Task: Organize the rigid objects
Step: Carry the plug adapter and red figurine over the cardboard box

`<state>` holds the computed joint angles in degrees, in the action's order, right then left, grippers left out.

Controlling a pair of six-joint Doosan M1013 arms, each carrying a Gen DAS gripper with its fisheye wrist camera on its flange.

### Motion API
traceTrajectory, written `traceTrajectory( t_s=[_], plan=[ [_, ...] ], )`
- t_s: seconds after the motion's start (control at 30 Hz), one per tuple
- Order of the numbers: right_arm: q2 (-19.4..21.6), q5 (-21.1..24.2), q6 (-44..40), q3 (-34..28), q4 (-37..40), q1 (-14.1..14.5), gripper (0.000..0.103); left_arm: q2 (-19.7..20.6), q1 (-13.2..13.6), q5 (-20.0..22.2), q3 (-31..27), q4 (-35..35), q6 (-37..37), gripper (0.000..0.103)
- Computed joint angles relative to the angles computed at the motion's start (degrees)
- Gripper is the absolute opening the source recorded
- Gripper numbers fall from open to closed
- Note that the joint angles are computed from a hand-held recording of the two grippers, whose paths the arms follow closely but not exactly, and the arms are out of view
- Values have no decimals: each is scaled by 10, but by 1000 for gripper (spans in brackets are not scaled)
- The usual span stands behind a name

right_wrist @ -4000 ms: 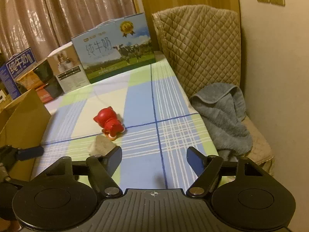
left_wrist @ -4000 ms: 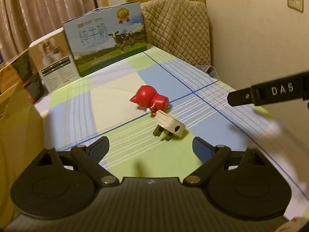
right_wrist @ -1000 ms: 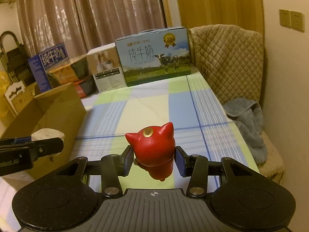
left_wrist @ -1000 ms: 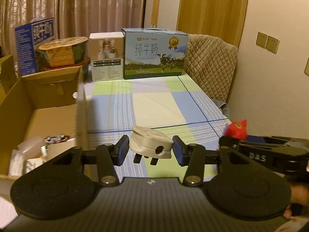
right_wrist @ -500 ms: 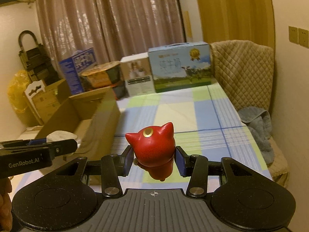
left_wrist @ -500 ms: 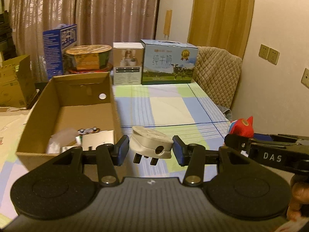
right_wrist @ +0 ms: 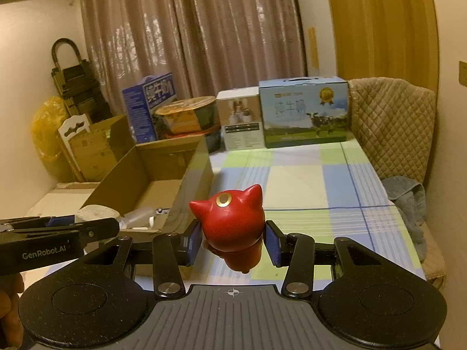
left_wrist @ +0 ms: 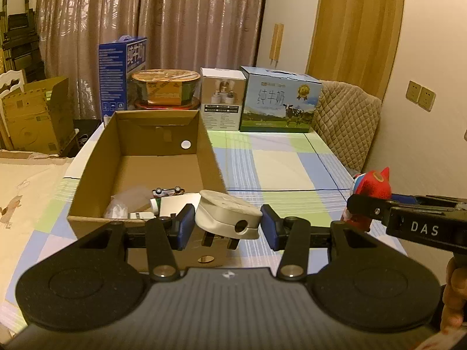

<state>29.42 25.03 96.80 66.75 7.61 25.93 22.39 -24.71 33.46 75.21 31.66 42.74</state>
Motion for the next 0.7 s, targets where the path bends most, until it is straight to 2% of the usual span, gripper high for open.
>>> traceTrajectory(
  t_s=[0.7],
  plan=[
    [21,16,-53,-33,39,10,42,-9,13,7,10,12,-25,44]
  ],
)
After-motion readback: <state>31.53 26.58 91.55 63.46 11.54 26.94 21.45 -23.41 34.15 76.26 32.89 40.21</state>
